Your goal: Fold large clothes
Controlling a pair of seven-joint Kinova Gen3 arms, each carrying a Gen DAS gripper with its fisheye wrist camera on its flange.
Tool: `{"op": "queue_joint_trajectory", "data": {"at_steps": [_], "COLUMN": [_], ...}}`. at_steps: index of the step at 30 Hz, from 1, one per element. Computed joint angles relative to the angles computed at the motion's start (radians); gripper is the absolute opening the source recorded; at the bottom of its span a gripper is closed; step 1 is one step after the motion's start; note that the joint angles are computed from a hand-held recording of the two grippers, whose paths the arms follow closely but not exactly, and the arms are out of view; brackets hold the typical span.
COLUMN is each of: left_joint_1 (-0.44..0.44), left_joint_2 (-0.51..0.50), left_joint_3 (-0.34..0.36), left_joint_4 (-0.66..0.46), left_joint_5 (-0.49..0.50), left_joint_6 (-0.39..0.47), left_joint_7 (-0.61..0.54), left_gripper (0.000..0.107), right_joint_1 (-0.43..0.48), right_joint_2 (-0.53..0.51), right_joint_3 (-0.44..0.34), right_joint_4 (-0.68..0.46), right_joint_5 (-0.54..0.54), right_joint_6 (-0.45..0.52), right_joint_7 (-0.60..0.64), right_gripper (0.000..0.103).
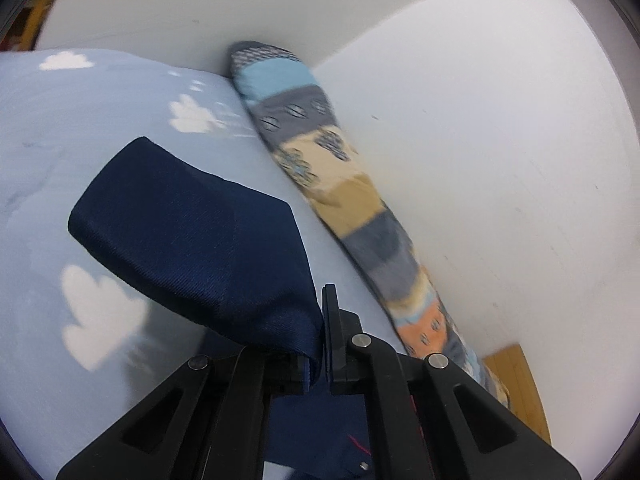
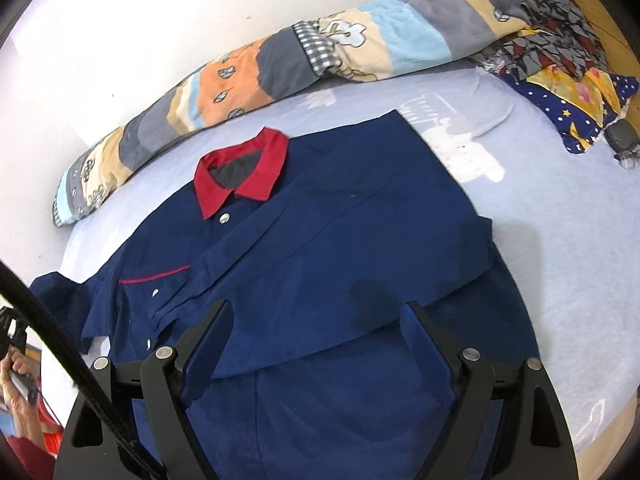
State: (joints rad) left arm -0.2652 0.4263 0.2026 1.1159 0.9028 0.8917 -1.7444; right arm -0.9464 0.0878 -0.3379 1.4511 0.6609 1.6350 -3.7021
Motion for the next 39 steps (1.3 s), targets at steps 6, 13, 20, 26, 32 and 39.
{"op": "queue_joint_trajectory", "data": {"at_steps": [6,13,20,26,32,39], "left_joint_1": [0.078,0.215,0.346,0.465,0.622,0.783], "left_joint_2": [-0.045,-0.077,-0.084,-0.072,-0.055,-0.032], "left_joint_3": [0.021,0.032,0.062,0.083,0.078,0.063], "left_joint_4": [-0.045,-0.151,-0.276,-0.319,-0.273,-0.053], "left_joint_5": [-0.025,-0.092,-0.154,-0.195,-0.318,-0.486], "left_joint_6": [0.047,0.103,0.146,0.157,0.142,0.019], "left_joint_7": [0.019,0.080,0.127,0.161,0.175,0.198], "left_gripper": [0.004,0.004,0.004,0.004,0.004,0.004], "right_joint_1": [0.002,0.028,0.038,0.037,0.044,0.049], "right_joint_2": [-0.027,-0.061,-0.089,-0.096,-0.112,-0.118], "right_joint_3": [-0.010,-0.033,-0.068,-0.090,-0.102,-0.120], "right_joint_4": [0.030,0.065,0.082,0.080,0.090,0.089], "right_joint_5": [0.007,0.001,0.015,0.030,0.033,0.041], "right_joint_6": [0.027,0.019,0.044,0.080,0.089,0.106], "right_joint_7": [-0.046,-0.062,-0.110,-0.144,-0.177,-0.191], "right_gripper": [0.089,0.089,0.089,0.089,0.089,0.089]}}
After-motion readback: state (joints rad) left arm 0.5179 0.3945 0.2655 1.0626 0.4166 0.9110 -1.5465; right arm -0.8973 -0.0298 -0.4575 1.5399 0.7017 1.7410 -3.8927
